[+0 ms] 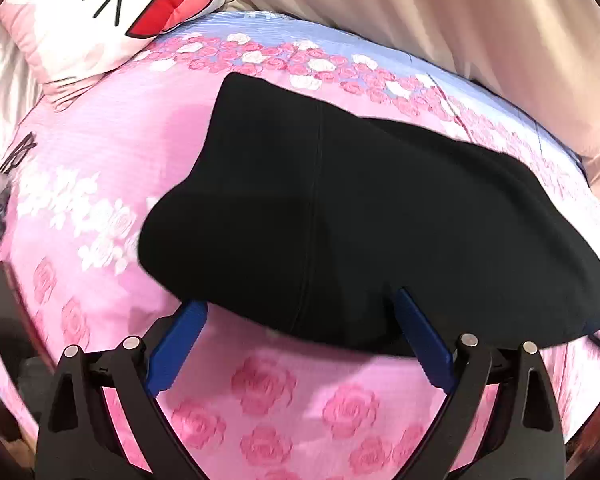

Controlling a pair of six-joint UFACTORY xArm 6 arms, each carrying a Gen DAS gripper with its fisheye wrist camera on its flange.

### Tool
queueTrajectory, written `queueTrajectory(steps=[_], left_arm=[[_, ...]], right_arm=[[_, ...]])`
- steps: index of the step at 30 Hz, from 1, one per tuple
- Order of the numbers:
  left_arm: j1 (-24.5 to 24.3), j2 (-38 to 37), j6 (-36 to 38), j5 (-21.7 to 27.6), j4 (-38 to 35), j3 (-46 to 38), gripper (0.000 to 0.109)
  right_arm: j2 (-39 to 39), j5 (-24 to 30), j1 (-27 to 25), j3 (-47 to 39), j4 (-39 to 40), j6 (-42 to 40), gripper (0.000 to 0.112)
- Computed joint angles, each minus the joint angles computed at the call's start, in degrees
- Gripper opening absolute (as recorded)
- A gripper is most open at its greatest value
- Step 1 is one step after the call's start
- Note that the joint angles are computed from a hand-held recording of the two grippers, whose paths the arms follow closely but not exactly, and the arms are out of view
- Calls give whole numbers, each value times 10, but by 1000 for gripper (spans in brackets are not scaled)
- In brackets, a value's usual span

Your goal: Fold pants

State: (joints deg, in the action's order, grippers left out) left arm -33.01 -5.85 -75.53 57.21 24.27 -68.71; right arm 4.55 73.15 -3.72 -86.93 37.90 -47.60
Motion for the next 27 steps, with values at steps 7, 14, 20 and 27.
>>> queueTrajectory(steps=[7, 14, 20, 27], left_arm=[[-69, 18, -81, 79, 119, -62, 98], [-68, 101, -66, 203, 91, -122, 98], [-6, -98, -134, -12, 32, 122, 98], [-11, -89, -127, 53, 87, 77, 98]], right_arm=[[208, -81, 99, -277, -86, 39, 47], [211, -42, 168, -258, -67, 18, 48], [126, -84, 240, -104, -80, -71, 68], [96, -143, 281, -49, -75, -72, 8]])
